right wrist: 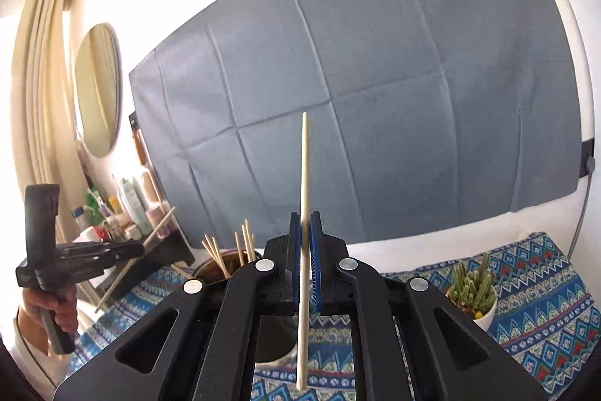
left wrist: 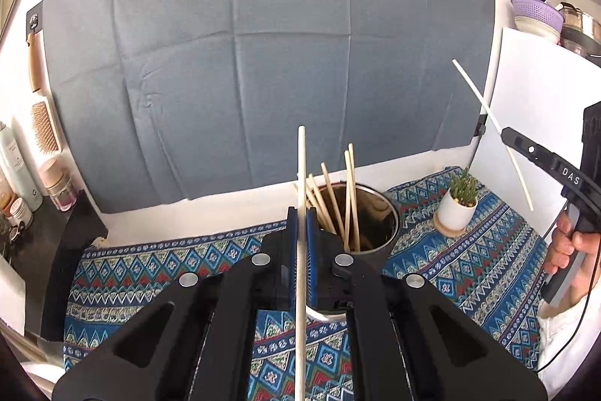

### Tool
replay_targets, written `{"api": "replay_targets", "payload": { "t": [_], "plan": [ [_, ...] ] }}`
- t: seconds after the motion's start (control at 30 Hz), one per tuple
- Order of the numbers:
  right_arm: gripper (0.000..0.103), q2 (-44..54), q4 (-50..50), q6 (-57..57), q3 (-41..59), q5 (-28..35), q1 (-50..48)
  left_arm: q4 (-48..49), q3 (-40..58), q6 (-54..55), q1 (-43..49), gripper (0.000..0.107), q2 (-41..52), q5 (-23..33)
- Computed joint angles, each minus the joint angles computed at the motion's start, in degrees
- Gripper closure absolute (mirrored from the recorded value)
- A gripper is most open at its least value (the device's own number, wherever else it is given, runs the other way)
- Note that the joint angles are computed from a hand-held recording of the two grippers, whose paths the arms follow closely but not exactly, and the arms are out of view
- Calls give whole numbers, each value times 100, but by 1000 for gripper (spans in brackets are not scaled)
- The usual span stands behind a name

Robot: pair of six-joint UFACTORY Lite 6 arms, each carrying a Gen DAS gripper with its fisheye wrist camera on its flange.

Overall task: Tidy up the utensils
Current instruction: 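Lift the left tool's stick over the black cup while the right tool carries its stick there, then lower the left tool's stick into the cup while the right tool lowers its stick in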

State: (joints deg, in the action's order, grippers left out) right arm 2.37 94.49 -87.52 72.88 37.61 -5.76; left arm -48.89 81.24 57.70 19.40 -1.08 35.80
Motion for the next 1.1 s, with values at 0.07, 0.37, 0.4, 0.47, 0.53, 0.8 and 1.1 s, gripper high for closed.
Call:
{"api": "replay_targets", "payload": {
  "t": [0.07, 0.37, 0.4, 0.47, 0.53, 0.8, 1.1],
  "plan": [
    [98, 311, 196, -59, 280, 125, 83, -212, 214, 156, -71, 102, 182, -15],
    [98, 1384, 829, -527, 1331, -10, 778, -1156, 1032, 579, -271, 102, 1079, -231],
    [98, 1495, 921, -632, 1430, 15, 843, -1368, 1090, 741, -265, 102, 1167, -265],
    [98, 1697, 1144, -845, 1604, 63, 960, -1837, 1192, 1070, -284, 102, 1342, -344],
    [98, 1906, 1321, -996, 1797, 79, 1102, -2462, 1235, 1538, -282, 102, 1481, -317],
    [98, 2431, 2419, -1838, 1954, 487, 1372, -4770, 1138, 3340, -375, 102, 1876, 40],
    [98, 2730, 3903, -2986, 1699, 695, 1684, -6753, 651, 5423, -730, 102, 2077, 221]
  ]
}}
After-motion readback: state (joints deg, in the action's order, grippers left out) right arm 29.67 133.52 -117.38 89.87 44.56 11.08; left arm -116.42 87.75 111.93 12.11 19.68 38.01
